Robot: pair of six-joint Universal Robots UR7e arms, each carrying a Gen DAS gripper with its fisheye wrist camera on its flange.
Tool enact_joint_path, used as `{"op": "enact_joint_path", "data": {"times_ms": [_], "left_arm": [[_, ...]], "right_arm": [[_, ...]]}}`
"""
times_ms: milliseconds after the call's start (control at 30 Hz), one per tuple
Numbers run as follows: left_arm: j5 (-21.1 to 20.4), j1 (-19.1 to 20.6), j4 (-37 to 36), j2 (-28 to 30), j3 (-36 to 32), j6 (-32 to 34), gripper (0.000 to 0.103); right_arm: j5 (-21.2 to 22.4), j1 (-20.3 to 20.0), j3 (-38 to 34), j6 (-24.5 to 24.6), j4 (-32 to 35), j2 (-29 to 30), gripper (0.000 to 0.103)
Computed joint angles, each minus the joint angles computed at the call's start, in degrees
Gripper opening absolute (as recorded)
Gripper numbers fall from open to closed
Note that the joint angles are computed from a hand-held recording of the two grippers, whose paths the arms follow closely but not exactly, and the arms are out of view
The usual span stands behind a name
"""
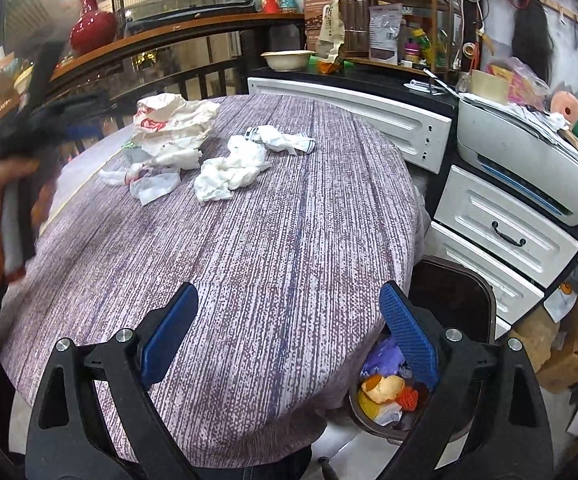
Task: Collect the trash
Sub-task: 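Grasp the red-printed white plastic bag with the left tool while the right grasps a white tissue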
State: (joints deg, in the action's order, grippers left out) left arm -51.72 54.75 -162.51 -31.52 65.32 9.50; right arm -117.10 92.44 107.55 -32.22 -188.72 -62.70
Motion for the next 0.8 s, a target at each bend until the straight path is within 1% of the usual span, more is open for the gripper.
{"op": "enact_joint_path", "data": {"times_ms": [100,167,200,233,267,300,333,367,433,467,533,600,667,733,800], "left_arm": [[0.9,0.7,2.9,3.4,-6.3,0.9,0.085],[0.5,1.1,5.0,5.0,-9.5,1.1,0.082],[0.0,1.3,6.5,5.9,-11.2,1.0,0.077],[-0.3,1.6,8.0,6.6,-12.8,1.0,0.069],[-0.3,1.7,10.3,7.4,-14.5,0.8,0.064],[-0.3,1.9,11.6,7.9,-15.4,0.7,0.051],[0.0,2.0,12.6,8.4,-16.2,0.5,0.044],[0.2,2.1,13.1,8.6,-16.5,0.5,0.035],[-0.5,2.2,12.2,7.7,-14.9,-0.2,0.021],[-1.3,2.2,10.8,6.7,-13.2,-0.6,0.017],[-1.8,2.0,8.2,5.1,-10.4,-0.8,0.015],[-1.4,1.4,3.6,3.2,-6.8,0.3,0.014],[-0.6,0.7,0.2,2.0,-4.6,1.2,0.014],[-0.1,0.1,-2.5,0.6,-2.4,1.5,0.014],[0.2,-0.5,-4.7,-1.0,0.1,1.3,0.014]], "right_arm": [[-0.5,-0.1,-1.1,0.7,1.0,0.5,0.091],[-0.7,-0.2,-2.2,1.2,1.7,1.1,0.091],[-0.7,-0.2,-2.5,1.3,1.9,1.2,0.091],[-0.6,-0.2,-3.1,1.6,2.4,1.5,0.091],[-0.5,-0.1,-3.9,1.8,2.9,1.9,0.091],[-0.3,0.0,-4.5,2.0,3.3,2.3,0.091],[-0.1,0.1,-5.3,2.0,3.8,2.8,0.091],[0.1,0.4,-6.4,1.9,4.4,3.5,0.091],[0.4,0.7,-8.3,1.4,5.7,4.8,0.091],[0.5,0.9,-9.3,1.4,6.5,5.4,0.091],[1.4,1.3,-12.4,1.8,9.5,7.1,0.091],[2.4,1.6,-15.4,3.0,12.8,8.6,0.091],[3.4,1.7,-18.7,4.6,16.1,10.4,0.091],[3.2,2.1,-22.3,4.9,19.0,12.6,0.091],[1.8,2.4,-26.4,5.2,22.2,15.4,0.091]]}}
